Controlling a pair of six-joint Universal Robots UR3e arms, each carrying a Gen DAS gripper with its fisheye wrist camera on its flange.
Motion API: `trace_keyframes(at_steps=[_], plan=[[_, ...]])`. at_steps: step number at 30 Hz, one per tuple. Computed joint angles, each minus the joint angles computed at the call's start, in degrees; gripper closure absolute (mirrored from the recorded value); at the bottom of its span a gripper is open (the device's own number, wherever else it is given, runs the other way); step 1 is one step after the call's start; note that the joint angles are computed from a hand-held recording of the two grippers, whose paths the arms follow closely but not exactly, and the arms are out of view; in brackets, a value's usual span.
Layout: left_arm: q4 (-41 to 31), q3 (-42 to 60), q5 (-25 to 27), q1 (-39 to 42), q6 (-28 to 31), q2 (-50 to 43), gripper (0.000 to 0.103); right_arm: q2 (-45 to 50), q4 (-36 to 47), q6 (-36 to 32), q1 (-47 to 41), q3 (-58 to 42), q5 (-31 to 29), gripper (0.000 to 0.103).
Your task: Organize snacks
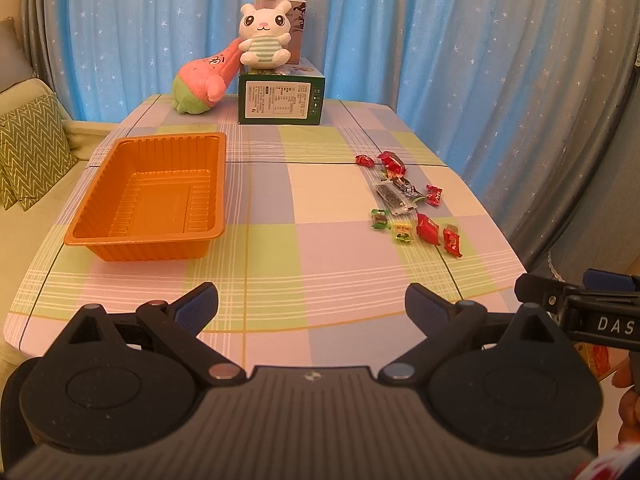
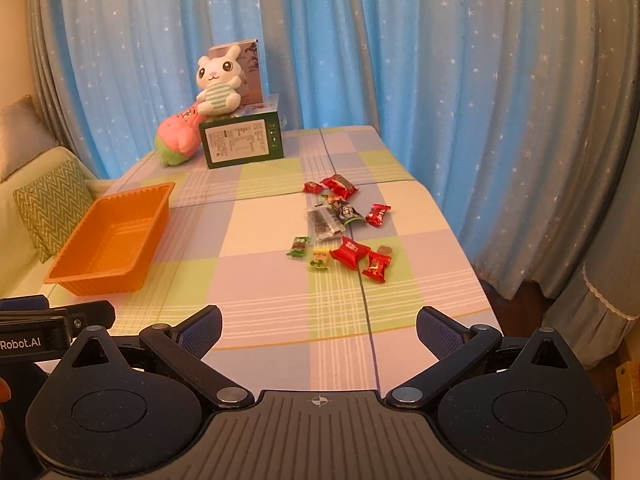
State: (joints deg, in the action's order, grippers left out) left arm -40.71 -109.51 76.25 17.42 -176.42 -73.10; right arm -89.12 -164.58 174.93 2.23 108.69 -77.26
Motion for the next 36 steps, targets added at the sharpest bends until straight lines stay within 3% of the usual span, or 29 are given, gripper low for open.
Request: trace_keyframes(at_steps=[36], plan=[[0.3,0.3,0.9,-1.3,-0.8,-0.1,0.004,0.2,-1.5,0.6,-0.6,1.1,0.3,0.0]])
